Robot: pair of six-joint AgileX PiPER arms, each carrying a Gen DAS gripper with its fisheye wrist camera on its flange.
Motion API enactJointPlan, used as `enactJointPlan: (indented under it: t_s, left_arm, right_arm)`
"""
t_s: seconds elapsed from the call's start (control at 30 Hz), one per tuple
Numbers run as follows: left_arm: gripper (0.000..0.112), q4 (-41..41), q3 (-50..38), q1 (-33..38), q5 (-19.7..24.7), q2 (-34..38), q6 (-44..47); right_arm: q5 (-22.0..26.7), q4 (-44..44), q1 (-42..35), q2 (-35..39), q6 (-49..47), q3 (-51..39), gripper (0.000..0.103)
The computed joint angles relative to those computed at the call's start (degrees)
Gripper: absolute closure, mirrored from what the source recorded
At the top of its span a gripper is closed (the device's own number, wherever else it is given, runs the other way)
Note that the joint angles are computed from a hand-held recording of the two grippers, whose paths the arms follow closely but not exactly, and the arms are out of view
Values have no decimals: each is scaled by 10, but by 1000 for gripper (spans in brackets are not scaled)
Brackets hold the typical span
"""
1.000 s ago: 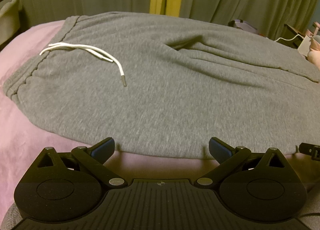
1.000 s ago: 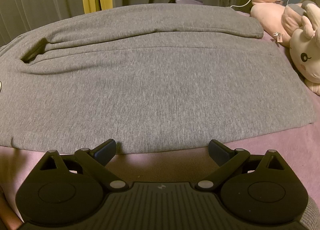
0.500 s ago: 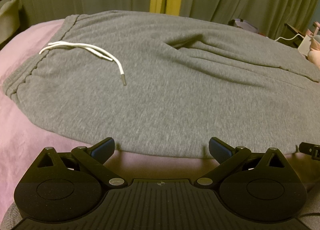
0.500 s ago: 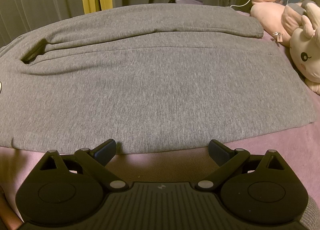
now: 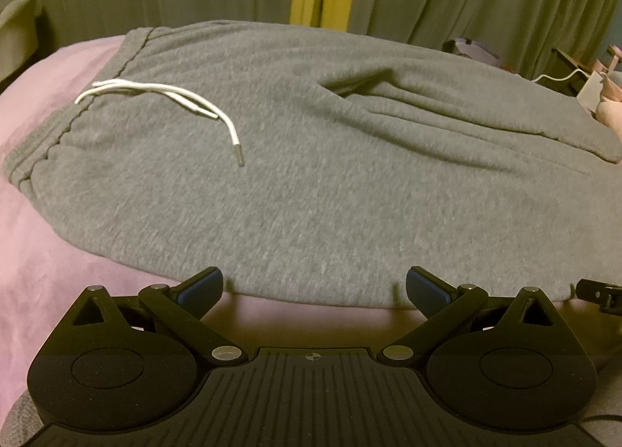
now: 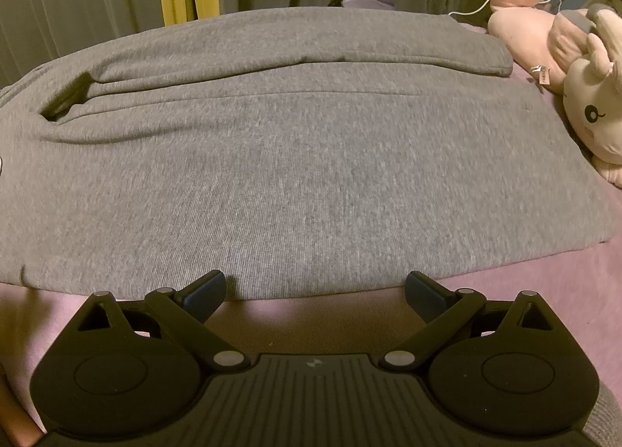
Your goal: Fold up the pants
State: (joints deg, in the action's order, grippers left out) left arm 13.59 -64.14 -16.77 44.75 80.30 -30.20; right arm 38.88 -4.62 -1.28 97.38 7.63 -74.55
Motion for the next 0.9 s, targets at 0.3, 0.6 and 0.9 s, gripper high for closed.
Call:
enactJointPlan:
  t_s: [0.3, 0.6, 0.9]
  left_arm:
    - [9, -1, -11, 0, 9, 8, 4]
    - [9, 1, -14, -1, 12, 11, 5]
    - [9, -7, -19, 3, 14, 18, 12]
  right_arm:
    - [-1, 15, -6, 0, -15, 2, 4]
    - [-3, 24, -6, 1, -25, 3, 4]
    - [-2, 28, -6, 6, -27, -1, 4]
